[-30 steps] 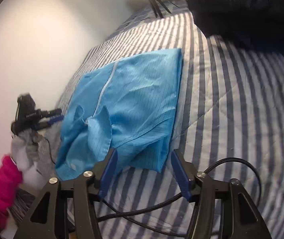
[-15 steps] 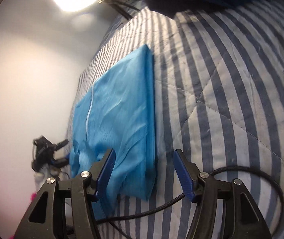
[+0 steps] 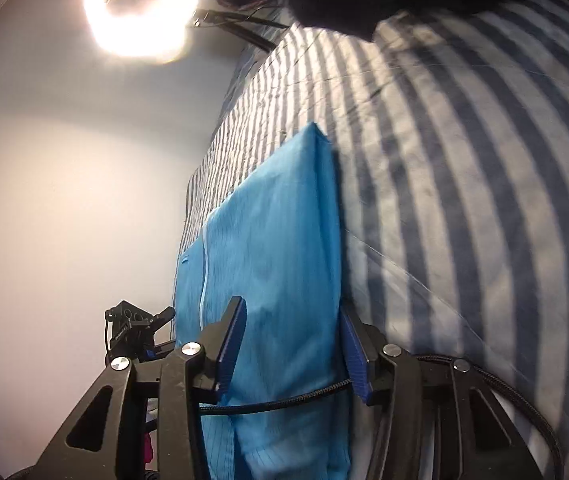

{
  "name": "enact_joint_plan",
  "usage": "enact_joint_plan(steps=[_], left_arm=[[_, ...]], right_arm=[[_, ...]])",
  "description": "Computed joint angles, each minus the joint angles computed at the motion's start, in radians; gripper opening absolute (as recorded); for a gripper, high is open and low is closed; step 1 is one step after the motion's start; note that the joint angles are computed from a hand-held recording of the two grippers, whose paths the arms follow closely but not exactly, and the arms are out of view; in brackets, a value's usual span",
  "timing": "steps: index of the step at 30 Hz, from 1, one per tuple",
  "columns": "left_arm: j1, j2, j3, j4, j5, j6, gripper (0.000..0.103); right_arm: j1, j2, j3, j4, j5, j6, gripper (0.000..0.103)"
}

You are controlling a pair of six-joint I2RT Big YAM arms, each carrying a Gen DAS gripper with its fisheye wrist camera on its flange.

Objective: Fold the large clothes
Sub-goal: 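Grasp the folded light-blue coat edge with the left tool while the right tool grasps it, then lift the folded coat with both tools and carry it toward the navy pile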

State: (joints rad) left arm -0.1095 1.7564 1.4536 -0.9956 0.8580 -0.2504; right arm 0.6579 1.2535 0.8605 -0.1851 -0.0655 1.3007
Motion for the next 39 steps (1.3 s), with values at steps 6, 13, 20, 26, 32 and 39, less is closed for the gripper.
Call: enact_joint_plan(steps=[6, 13, 20, 26, 32, 39], left_arm=[[-0.043, -0.002, 0.003, 0.022, -0.073, -0.002, 0.032], [-0.106, -0.066, -0.021, 0.063, -0.215, 0.067, 0.007], [-0.144, -0.154, -0.071, 0.123, -0.282, 0.093, 0.003], [-0.157, -0.217, -0.097, 0.132, -0.293, 0.126, 0.003], [-0.191, -0.258, -0.101, 0.148, -0.295, 0.107, 0.002], [-0.266, -0.263, -0.039, 0.169, -0.277, 0.085, 0.002]], right_arm=[[-0.002, 0.047, 0.049, -0.024, 0.002, -0.007, 0.036], [0.031, 0.081, 0.193, -0.264, 0.077, -0.117, 0.008], [0.094, 0.147, 0.406, -0.532, 0.23, -0.258, 0.005], [0.132, 0.157, 0.487, -0.63, 0.311, -0.298, 0.004], [0.161, 0.135, 0.538, -0.747, 0.383, -0.316, 0.004], [0.177, 0.077, 0.574, -0.885, 0.472, -0.332, 0.004]])
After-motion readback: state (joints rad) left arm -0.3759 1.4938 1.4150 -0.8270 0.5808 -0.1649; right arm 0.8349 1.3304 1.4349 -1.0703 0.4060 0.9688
